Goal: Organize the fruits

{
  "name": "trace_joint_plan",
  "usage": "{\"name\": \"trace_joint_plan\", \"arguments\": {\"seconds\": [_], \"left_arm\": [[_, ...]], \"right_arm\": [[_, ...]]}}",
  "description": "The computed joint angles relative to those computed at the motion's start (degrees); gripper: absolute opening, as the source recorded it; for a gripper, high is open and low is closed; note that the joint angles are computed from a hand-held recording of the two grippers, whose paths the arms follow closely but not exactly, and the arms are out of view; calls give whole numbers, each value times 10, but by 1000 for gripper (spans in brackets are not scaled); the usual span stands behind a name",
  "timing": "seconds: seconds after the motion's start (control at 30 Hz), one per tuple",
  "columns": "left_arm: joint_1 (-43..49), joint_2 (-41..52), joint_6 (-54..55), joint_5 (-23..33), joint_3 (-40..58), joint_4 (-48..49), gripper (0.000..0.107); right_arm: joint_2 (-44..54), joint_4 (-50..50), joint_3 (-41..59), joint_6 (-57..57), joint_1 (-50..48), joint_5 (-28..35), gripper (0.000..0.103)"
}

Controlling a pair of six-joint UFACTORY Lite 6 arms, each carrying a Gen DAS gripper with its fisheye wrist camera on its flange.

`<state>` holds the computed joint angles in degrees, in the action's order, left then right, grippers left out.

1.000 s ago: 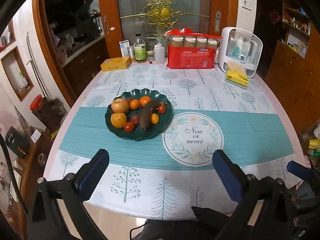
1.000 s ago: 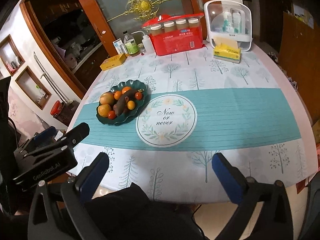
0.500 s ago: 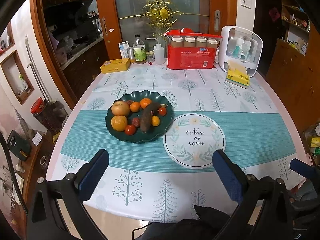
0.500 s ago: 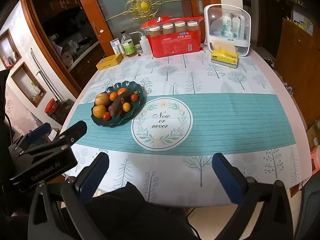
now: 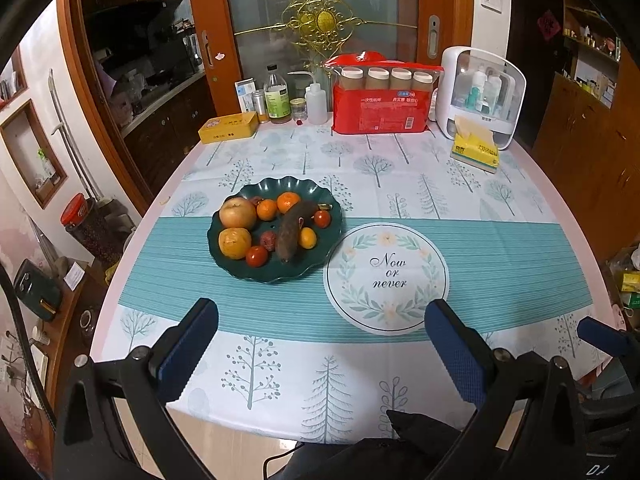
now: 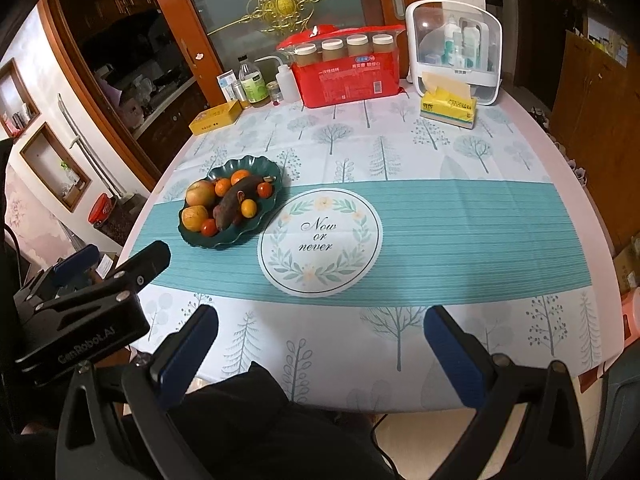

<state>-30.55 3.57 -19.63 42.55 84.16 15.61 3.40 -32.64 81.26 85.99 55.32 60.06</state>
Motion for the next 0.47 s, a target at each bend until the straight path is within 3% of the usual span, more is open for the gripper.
{"name": "trace_joint_plan", "arguments": {"seconds": [0.47], "left_arm": [[-5, 0, -6, 0, -2, 3, 102]], "right_arm": [[-17, 13, -21, -20, -16, -13, 103]]}}
